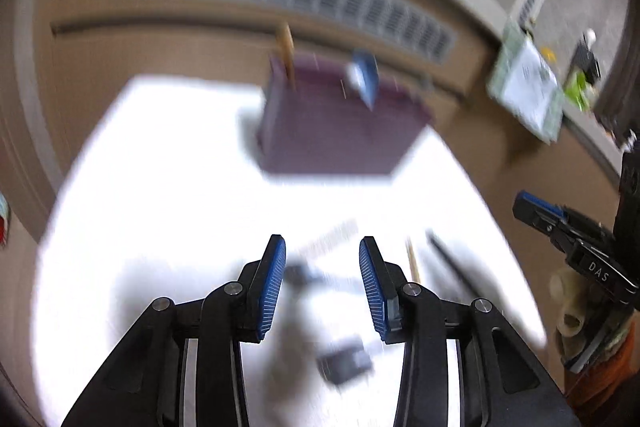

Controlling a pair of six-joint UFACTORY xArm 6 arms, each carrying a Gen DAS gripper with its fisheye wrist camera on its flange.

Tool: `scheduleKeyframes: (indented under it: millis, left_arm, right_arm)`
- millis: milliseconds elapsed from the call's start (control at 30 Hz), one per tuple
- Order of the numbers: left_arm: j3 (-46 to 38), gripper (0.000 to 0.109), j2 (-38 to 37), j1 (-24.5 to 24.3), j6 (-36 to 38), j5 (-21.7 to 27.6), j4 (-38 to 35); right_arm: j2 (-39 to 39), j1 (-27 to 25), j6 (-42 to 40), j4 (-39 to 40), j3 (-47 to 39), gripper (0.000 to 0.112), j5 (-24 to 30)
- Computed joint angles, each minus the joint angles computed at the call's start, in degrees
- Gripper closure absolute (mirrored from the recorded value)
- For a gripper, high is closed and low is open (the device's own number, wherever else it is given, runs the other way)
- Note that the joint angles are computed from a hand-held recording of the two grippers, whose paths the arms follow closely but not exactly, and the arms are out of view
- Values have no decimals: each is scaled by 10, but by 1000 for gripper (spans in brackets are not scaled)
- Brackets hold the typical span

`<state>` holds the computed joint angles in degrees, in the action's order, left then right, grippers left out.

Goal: Organize utensils
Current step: 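Lower the right gripper and grasp a black-handled metal spoon, then grasp the metal shovel-shaped spoon with the left gripper while the right holds its spoon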

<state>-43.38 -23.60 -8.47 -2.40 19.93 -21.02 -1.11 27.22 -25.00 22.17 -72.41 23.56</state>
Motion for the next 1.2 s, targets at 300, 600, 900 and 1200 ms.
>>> scheduleKeyframes:
  millis: [300, 600, 900, 1200]
  left_arm:
    - [67, 69, -68, -73, -25, 53, 28]
    - [48, 69, -43, -64, 9, 112, -138]
    - [12, 69, 29, -55, -65, 25, -103]
    - [-75, 69, 116, -31, -25, 47, -53]
  right_arm:
    - [-93, -6, 55, -68, 169, 94, 0]
    - [-79, -28, 155, -141, 175, 94, -25]
    - [-75, -31, 166, -156, 183, 94, -31]
    - [-32, -28, 80, -92, 128, 93, 32]
